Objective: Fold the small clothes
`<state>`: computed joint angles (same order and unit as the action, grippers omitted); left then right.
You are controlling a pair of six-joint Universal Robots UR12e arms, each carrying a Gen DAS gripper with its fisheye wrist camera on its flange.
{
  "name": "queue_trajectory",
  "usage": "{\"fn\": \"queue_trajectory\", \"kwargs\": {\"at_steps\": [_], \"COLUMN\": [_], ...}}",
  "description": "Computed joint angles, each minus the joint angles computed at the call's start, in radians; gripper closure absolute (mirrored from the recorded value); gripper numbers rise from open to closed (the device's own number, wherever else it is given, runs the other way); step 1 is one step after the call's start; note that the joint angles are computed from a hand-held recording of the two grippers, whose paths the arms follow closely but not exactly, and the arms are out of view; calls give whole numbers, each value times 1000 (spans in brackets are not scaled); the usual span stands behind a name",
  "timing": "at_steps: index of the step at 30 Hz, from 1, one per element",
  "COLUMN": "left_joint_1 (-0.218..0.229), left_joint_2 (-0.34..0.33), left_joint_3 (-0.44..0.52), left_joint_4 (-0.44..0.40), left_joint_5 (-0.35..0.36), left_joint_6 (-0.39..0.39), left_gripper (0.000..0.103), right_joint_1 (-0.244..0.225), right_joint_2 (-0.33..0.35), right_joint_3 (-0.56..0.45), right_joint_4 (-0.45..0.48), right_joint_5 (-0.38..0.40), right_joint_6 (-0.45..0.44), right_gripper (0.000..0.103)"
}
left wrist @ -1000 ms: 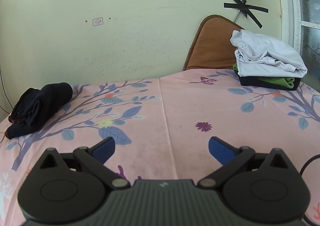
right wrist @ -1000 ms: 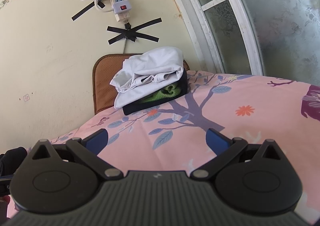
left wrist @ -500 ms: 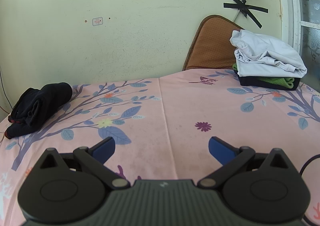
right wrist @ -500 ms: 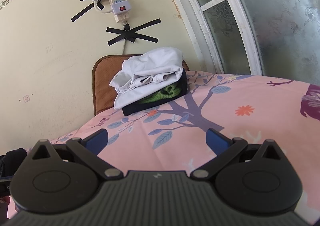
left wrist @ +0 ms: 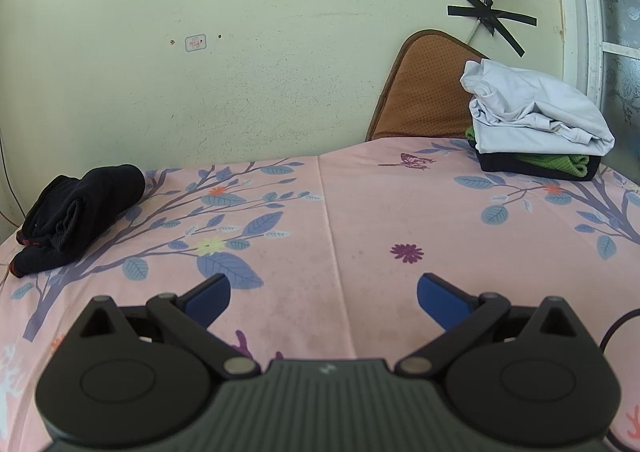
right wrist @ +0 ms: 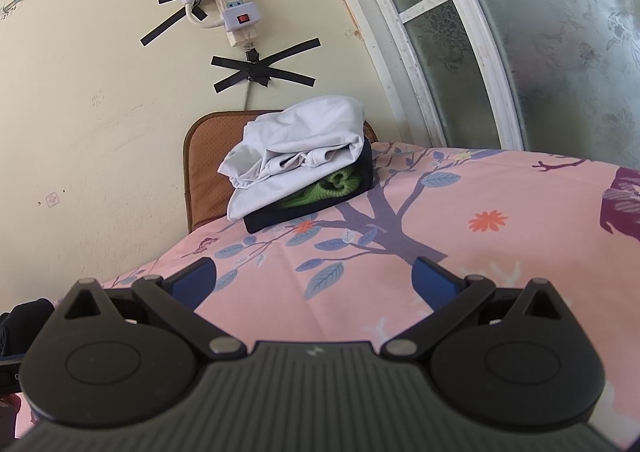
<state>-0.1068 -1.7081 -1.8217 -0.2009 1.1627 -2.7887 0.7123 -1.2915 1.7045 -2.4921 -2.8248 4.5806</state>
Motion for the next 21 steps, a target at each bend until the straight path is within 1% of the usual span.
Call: {"fn": "queue_trajectory", "kwargs": {"at_steps": [21], "left_joint_1": [0], "left_joint_2": [-2], "left_joint_3": [3], "left_joint_4": [-8], "left_joint_5": [4], "left_joint_6": [2], "left_gripper": [0], "right_joint_1": [0], "right_joint_2": [-1], "right_joint_3": [1], "right_joint_4": [-5], "right_joint_5": [0], "right_joint_6": [-4], "right_gripper": [0]}}
